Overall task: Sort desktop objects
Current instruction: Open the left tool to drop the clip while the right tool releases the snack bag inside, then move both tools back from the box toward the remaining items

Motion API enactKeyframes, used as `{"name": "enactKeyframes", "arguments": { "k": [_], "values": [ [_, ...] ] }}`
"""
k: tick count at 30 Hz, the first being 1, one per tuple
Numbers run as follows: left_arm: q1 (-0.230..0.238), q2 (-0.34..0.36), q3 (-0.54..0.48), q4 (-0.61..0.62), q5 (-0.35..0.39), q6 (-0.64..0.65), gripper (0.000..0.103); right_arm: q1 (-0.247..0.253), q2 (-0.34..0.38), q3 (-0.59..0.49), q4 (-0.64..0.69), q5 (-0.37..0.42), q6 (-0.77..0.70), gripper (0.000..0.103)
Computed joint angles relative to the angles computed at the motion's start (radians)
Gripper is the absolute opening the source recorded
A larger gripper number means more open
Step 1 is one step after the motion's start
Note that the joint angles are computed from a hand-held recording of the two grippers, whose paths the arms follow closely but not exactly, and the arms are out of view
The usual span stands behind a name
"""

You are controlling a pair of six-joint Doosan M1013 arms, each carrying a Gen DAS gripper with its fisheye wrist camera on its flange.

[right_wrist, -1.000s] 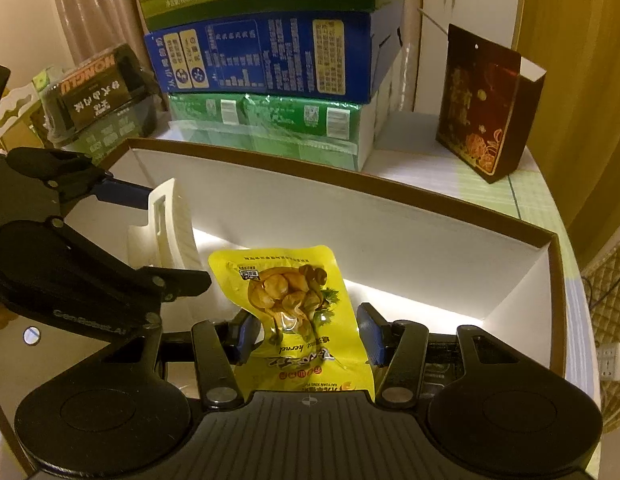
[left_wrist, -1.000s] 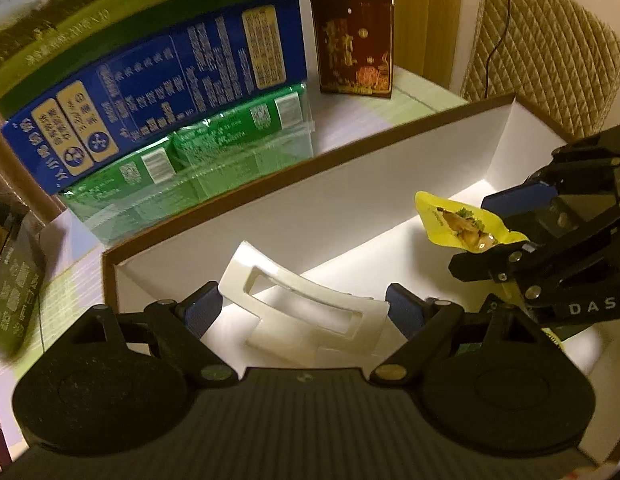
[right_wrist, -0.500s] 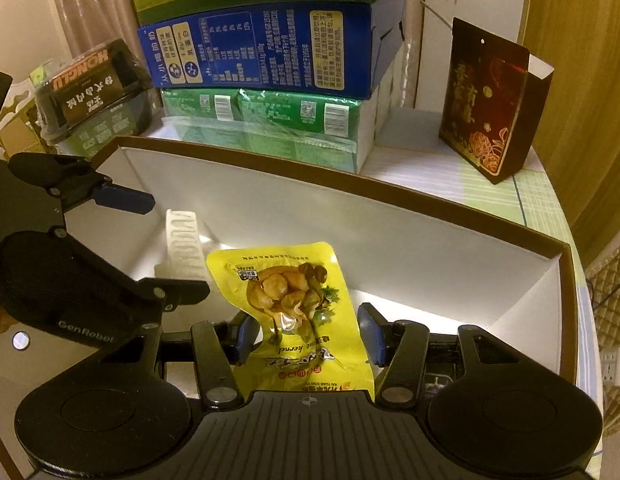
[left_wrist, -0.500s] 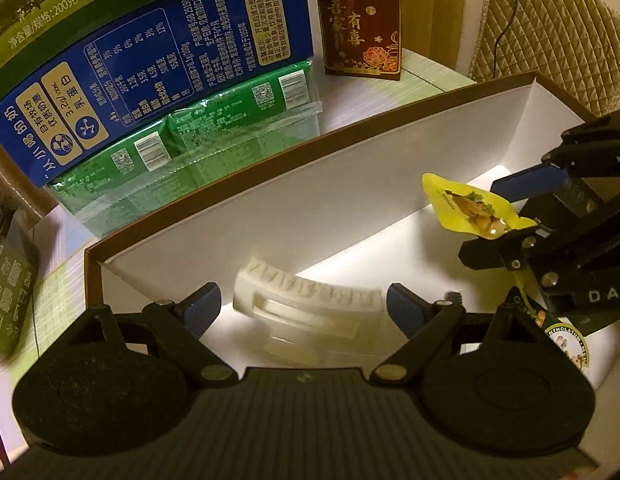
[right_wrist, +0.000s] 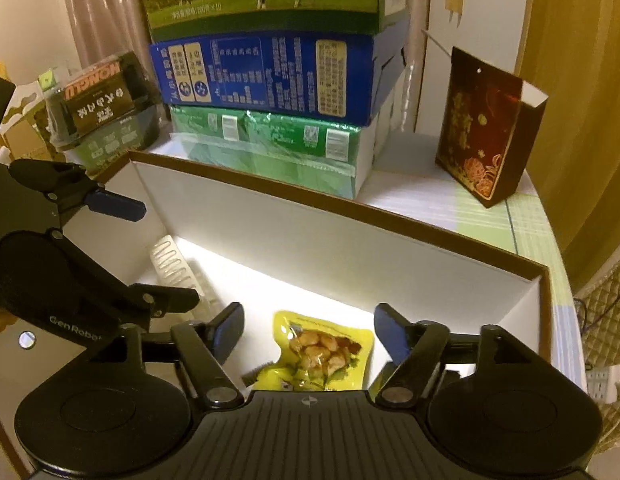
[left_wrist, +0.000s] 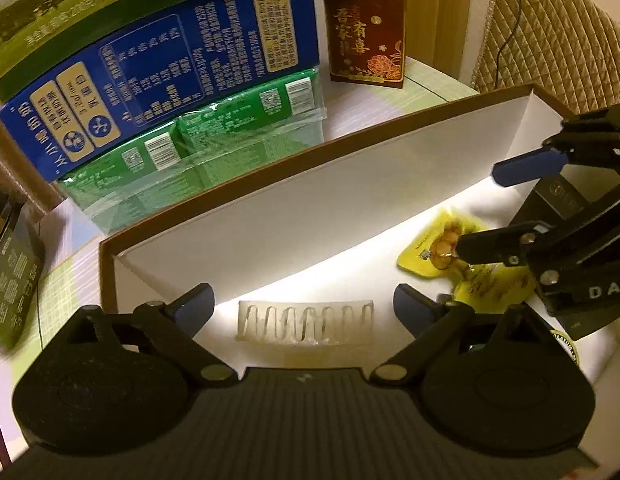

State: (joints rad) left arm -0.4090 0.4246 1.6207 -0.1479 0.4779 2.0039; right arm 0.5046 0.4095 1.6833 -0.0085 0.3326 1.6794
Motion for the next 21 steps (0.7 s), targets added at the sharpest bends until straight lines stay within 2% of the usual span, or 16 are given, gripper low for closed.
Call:
{"name": "enactKeyframes", "arguments": {
  "k": [7,9,13,21],
  "values": [
    [0.002,-0.040,0.034,-0.011,-0.019,-0.010,0.096,-0.002,-0.057,0.057,0.091,-0.021,-0.054,0.090],
    [-0.001,-0.057,0.052,0.005,-0.040,-0.028,0.097,0.003,-0.073,0.072,0.072,-0.019,-0.025,0.094],
    [-0.005,-0.099,0.095,0.007,-0.076,-0.041,0.099,0.012,-0.109,0.107,0.054,-0.024,0.027,0.098],
    [-0.009,-0.178,0.161,0.039,-0.089,-0.151,0.099,0.035,-0.174,0.166,-0.005,-0.020,0.138,0.101]
  ]
}}
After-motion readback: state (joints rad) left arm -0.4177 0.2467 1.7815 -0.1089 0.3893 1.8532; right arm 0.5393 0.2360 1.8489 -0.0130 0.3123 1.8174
